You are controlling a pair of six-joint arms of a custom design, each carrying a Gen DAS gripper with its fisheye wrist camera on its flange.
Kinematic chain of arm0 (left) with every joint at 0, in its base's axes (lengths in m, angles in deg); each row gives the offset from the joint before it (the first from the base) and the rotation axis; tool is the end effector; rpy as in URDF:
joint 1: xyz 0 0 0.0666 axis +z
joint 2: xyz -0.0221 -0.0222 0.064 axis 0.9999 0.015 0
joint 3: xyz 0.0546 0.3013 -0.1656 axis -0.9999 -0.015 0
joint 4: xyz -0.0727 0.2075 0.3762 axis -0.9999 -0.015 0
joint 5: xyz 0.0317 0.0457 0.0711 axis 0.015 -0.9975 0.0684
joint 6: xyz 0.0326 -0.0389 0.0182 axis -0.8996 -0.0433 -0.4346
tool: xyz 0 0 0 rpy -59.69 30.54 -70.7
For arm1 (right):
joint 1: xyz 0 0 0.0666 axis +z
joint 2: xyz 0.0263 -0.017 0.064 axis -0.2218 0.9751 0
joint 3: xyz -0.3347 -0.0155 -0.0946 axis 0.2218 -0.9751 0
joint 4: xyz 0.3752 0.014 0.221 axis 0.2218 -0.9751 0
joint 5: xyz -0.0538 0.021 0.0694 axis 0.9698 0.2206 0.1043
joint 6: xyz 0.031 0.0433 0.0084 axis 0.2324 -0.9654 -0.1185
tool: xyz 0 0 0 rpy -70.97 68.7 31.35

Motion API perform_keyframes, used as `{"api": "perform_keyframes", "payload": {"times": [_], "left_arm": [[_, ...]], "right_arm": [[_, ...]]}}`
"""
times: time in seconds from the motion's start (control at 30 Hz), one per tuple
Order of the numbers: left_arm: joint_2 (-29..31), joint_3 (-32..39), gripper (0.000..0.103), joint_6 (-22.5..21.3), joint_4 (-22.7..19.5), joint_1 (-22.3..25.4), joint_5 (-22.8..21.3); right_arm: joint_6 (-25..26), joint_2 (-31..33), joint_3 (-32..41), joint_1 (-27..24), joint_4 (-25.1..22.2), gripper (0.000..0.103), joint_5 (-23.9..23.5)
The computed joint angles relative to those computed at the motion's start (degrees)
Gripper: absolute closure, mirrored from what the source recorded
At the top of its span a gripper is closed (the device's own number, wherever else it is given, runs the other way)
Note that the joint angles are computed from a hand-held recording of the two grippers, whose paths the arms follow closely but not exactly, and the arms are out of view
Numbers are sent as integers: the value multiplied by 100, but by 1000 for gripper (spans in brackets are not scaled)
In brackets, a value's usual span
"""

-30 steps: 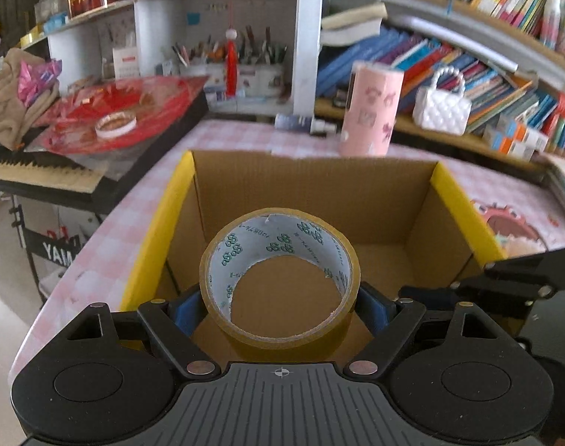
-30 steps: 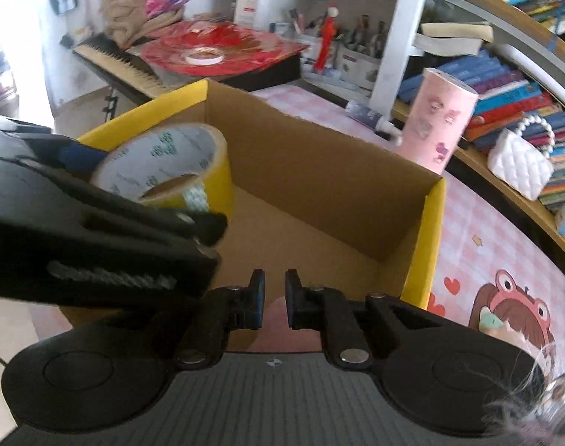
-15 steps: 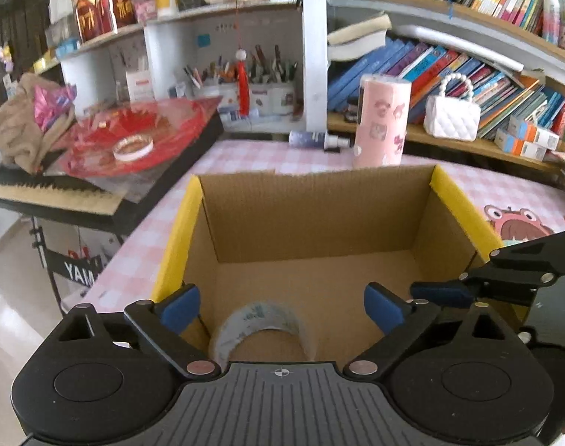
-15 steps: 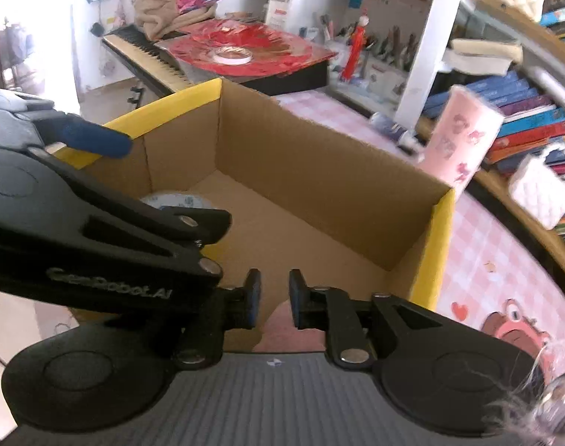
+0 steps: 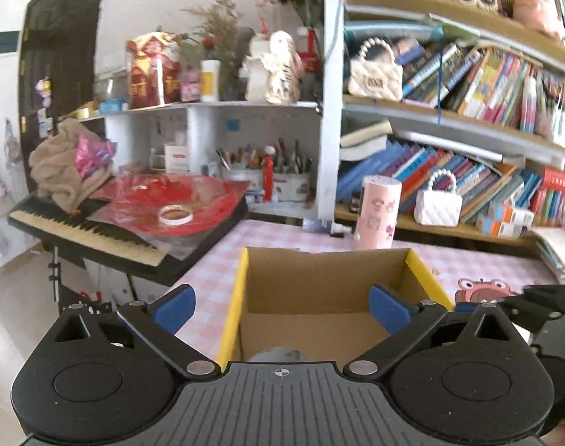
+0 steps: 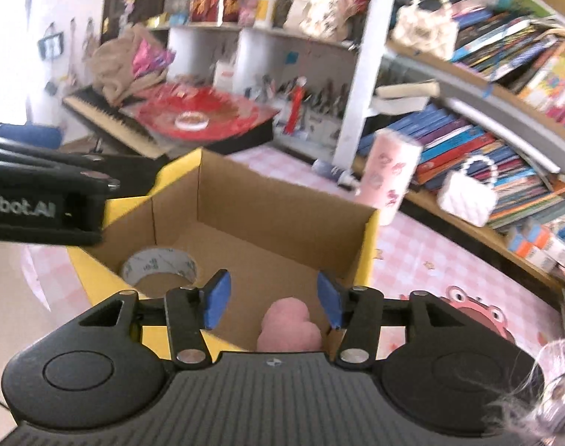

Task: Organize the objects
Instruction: 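Withdraw both tools from the box back toward the remaining objects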

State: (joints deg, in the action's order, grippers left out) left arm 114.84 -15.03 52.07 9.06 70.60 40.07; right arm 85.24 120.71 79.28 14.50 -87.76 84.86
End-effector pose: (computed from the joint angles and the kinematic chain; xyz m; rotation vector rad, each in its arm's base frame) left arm 0.4928 -0.1505 0.3433 -0.1699 1.9898 0.0722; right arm 0.5546 0.2848 0.3239 -0.6626 2.0493 0.1493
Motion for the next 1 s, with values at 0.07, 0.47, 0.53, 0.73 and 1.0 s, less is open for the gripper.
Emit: {"api": "perform_keyframes", "payload": {"times": [0.07,0.47,0.53,0.73,1.0], "left_arm": [[-243,-233,2,106,-2,-7,4],[-1396,-1361,2,327,-637,-268,-221],[-1536,-1513,2,459,-776,-341,-367],[-1840,-1780,2,625,-1158,-391,-155],[-2134,-2037,2,536,-1265,-507,-57]], "right_arm": [[-196,-285,-327,59,173,50,166],[-1326,-1559,-1869,710,144,28,1571],[-1488,-1687,-2057,813,131,24,1793],[-1907,-1892,-2344,1003,-74,16,2229],[-2417,-2231,-2716,1191,-372,13,2521]]}}
